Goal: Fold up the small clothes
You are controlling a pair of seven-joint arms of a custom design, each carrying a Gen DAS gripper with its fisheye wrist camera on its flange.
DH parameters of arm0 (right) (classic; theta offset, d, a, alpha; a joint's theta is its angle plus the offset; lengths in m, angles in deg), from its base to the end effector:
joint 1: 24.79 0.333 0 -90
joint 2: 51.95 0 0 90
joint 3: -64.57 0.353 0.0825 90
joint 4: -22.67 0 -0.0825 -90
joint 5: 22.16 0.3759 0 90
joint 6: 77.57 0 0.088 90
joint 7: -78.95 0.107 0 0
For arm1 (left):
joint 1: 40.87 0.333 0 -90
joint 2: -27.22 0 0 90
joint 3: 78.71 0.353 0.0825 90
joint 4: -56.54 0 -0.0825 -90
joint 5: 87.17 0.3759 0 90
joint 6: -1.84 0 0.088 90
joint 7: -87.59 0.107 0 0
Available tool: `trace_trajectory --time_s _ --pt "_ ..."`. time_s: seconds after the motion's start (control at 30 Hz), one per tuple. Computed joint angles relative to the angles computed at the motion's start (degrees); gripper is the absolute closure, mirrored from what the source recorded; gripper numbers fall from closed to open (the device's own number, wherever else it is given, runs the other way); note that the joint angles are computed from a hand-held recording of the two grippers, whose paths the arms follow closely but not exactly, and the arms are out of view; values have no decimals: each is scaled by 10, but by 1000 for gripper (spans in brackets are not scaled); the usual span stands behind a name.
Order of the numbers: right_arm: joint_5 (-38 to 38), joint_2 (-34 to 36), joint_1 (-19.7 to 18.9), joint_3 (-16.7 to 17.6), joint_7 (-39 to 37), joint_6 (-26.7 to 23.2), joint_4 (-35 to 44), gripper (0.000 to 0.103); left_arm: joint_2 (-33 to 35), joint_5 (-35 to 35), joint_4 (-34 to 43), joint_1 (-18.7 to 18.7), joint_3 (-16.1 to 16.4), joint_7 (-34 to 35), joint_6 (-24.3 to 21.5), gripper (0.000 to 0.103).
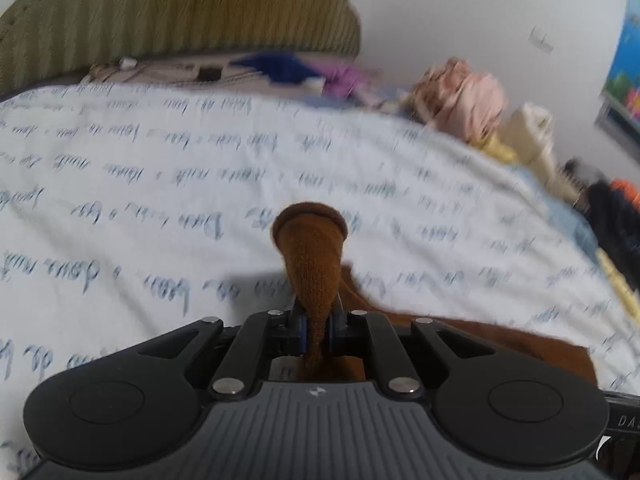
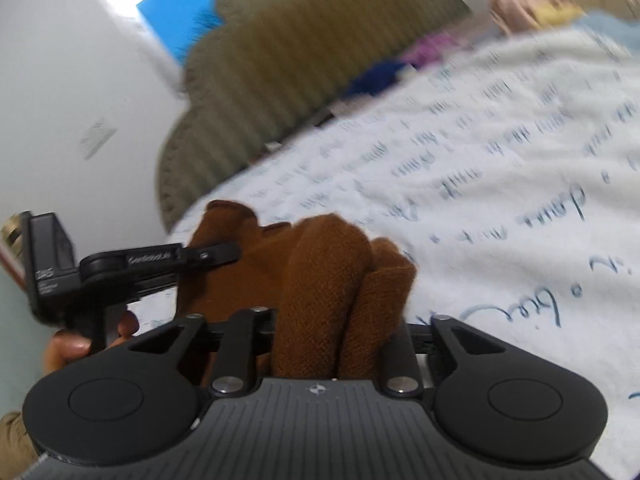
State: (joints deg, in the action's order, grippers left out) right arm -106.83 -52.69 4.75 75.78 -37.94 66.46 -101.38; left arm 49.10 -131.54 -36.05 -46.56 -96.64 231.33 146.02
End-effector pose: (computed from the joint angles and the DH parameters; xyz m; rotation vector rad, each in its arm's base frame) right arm 0.4136 0.3678 0.4741 -0.7747 1.9715 -0.4832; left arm 0.6664 -0.2462 0.5078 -1.0903 2.5798 -1.2740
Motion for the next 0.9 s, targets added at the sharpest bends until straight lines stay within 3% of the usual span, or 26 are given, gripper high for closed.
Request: trace_trajectory --time_s 0.1,0.17,0.23,0.3,0.43,0.5,0.53,0.57,0.6,0.63,0.7,0.77,0.83,0.87,0.9 --pt "9 -16 4 6 31 11 -20 45 -40 -49 -45 32 -7 57 -20 79" --pt "7 -32 11 15 61 11 -37 37 -78 -86 -88 48 2 97 -39 46" --pt "-1 -49 20 30 102 2 -56 36 -120 -134 -133 67 18 150 -77 40" --pt "-25 -64 30 44 161 -1 -75 36 -154 -156 -166 84 43 181 -154 40" --pt "-100 -63 54 66 296 -9 -87 36 -180 -127 -201 90 91 170 -281 40" --pt "-92 -50 66 68 289 -16 -75 43 -195 -109 -227 82 100 163 -268 42" --pt "-91 -41 69 66 280 -11 -66 46 -199 -109 -237 78 103 169 -262 57" --pt "-72 -31 73 65 258 -12 -56 59 -203 -109 -247 75 105 170 -253 72" --pt "-56 -23 75 62 240 -8 -48 74 -205 -106 -251 72 108 159 -248 76" --pt "-52 -18 77 60 235 -9 -44 77 -206 -108 -252 71 111 149 -249 84" --pt "-41 -16 85 60 240 -27 -40 82 -211 -115 -254 72 117 136 -254 88" --pt "-37 -21 94 65 232 -54 -35 83 -227 -129 -264 76 124 143 -262 89" --pt "16 -21 102 68 163 -77 -22 83 -240 -134 -280 73 126 156 -248 89" --pt "60 -15 106 70 118 -91 -11 79 -246 -128 -289 70 124 157 -230 88" --pt "99 -10 108 69 81 -100 -4 67 -252 -125 -300 66 122 156 -209 87"
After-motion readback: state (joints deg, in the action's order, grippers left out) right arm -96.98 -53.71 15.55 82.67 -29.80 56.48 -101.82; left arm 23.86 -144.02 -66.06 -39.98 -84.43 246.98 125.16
